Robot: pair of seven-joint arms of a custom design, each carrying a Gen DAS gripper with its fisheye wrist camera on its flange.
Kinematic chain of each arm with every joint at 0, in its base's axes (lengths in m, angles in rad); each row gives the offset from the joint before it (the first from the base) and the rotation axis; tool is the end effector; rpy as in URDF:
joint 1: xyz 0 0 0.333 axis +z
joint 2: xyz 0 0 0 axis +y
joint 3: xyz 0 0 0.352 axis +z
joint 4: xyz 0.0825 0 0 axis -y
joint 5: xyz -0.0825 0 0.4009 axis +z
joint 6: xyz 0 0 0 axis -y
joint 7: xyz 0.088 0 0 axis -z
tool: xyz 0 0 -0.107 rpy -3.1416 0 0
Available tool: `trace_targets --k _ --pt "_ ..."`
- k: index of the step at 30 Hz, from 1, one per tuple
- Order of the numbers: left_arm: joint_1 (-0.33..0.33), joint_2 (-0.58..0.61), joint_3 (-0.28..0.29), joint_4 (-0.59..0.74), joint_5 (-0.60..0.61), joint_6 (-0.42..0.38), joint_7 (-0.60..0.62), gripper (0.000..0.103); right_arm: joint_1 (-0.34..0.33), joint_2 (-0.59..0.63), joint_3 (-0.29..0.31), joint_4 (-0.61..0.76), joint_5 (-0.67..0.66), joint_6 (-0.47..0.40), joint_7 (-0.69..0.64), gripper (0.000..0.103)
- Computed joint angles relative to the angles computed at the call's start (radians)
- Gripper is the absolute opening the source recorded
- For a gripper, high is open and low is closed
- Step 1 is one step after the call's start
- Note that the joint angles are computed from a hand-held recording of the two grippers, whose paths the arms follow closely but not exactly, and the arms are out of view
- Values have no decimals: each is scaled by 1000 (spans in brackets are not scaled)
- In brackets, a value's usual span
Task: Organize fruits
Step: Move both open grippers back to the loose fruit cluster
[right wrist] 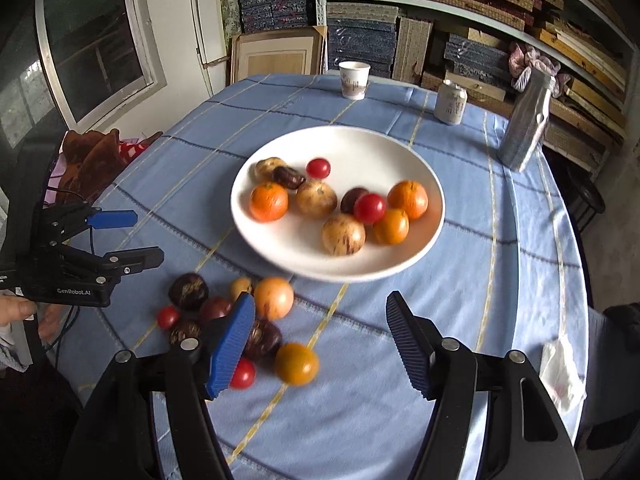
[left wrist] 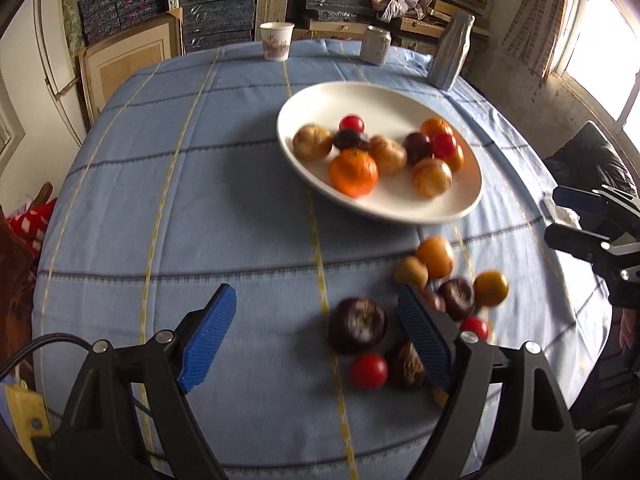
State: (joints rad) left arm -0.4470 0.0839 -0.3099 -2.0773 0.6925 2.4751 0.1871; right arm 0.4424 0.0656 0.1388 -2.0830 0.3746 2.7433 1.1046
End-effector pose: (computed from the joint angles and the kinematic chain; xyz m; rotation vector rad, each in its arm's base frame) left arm 0.4421 -0.4153 0.4495 -2.0471 1.7656 -0.5983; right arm 0.5249 0.3256 0.4876 -2.3115 1.0164 -0.2632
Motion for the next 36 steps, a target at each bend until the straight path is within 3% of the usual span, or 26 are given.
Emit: trace_targets --k 5,10,18,24,30,33,36 --pt "-19 -18 -22 -49 -41 -7 11 81 -9 -58 8 -81 142 -26 -84 69" --pt "-32 -10 -26 -53 -38 -13 13 81 -5 -92 9 -118 318 -118 -191 69" --pt "-39 35 -25 -23 -52 -7 78 81 13 -92 22 -127 275 -181 -181 69" --pt "-29 49 -14 -40 -84 43 95 64 11 -92 19 -129 258 -189 -150 69" --pt "-17 51 -8 -53 -88 86 89 63 8 -87 17 -127 241 -197 -128 69" --pt "-23 77 -9 -23 -78 71 118 57 8 -86 17 -126 239 -197 -128 69" --pt "-14 88 -8 -29 -99 125 142 41 7 -82 17 -120 231 -203 -121 69"
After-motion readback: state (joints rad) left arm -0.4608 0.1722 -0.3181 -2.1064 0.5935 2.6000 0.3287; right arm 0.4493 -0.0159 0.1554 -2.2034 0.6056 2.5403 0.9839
